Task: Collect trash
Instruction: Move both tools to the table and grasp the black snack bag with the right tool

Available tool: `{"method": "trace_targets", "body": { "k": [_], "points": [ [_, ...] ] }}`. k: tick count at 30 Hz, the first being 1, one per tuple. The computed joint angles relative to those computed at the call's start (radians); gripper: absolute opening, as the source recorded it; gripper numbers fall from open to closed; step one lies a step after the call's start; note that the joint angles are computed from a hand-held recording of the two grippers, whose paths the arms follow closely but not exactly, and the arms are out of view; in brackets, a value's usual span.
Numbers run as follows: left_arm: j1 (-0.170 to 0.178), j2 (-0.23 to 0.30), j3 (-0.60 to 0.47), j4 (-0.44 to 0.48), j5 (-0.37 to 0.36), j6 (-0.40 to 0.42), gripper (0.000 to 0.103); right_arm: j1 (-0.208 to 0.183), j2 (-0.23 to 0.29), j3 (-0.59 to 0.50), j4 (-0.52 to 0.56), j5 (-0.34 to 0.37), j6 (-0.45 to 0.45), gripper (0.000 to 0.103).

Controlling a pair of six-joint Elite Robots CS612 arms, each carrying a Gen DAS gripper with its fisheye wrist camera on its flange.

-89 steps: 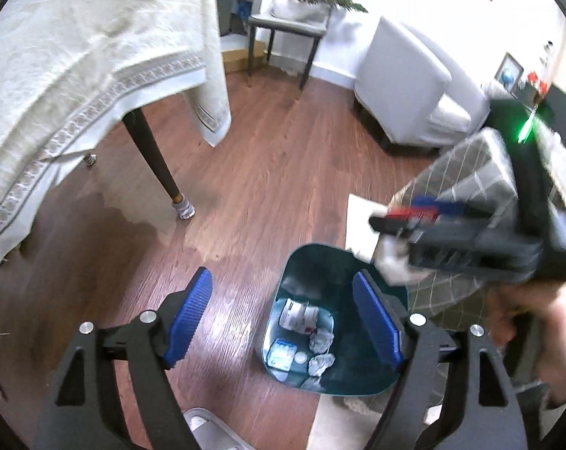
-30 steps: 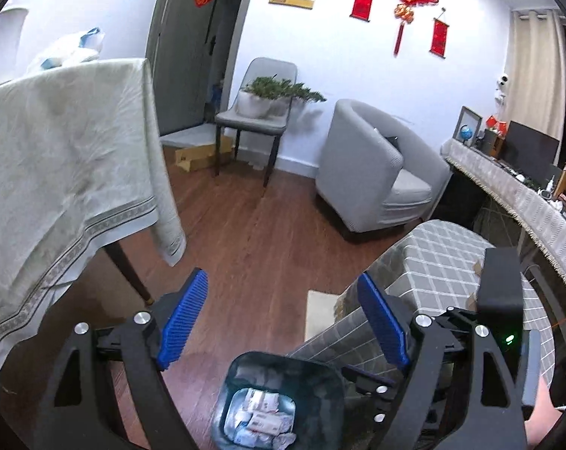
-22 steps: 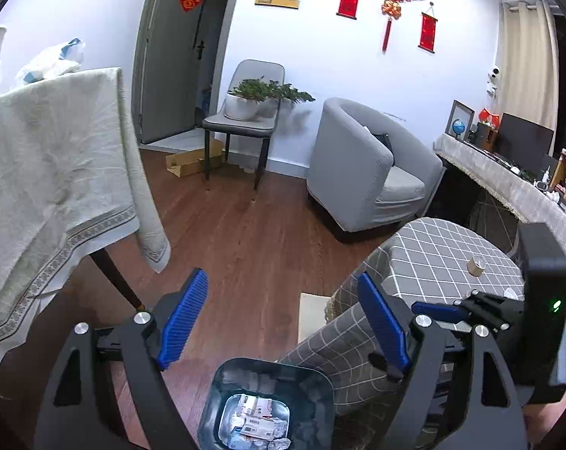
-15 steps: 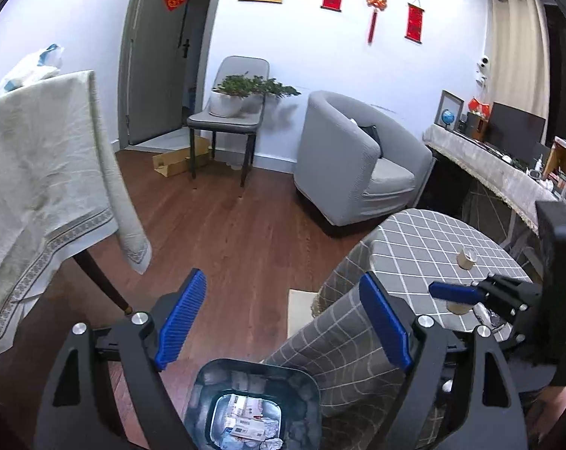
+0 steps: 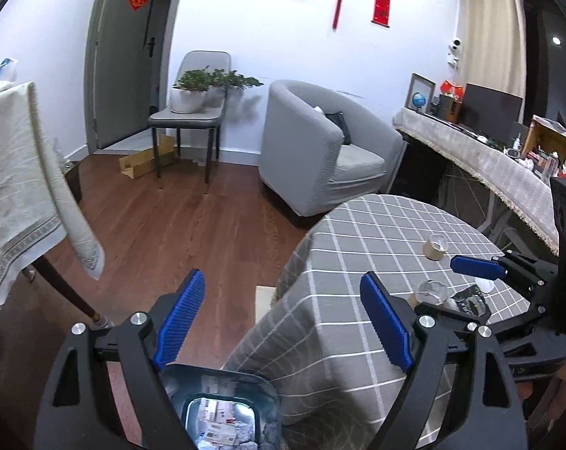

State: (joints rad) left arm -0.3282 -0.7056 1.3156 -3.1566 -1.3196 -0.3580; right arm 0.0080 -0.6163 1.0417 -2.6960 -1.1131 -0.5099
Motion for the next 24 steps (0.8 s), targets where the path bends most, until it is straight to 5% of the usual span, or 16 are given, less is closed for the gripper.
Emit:
{"method": "trace_targets", "body": {
  "k": [16,24],
  "points": [
    [-0.03,0.06,-0.102,0.046,-0.039,0.027,0.087,-0.039,0.026,-0.024,0.052,-0.125,0.009,0.093],
    [-0.042,0.09,-0.156,0.085,-0.062,0.04,0.087,-0.055,0.045,-0.051,0.143,-0.1,-0.003,0.093]
  ]
}}
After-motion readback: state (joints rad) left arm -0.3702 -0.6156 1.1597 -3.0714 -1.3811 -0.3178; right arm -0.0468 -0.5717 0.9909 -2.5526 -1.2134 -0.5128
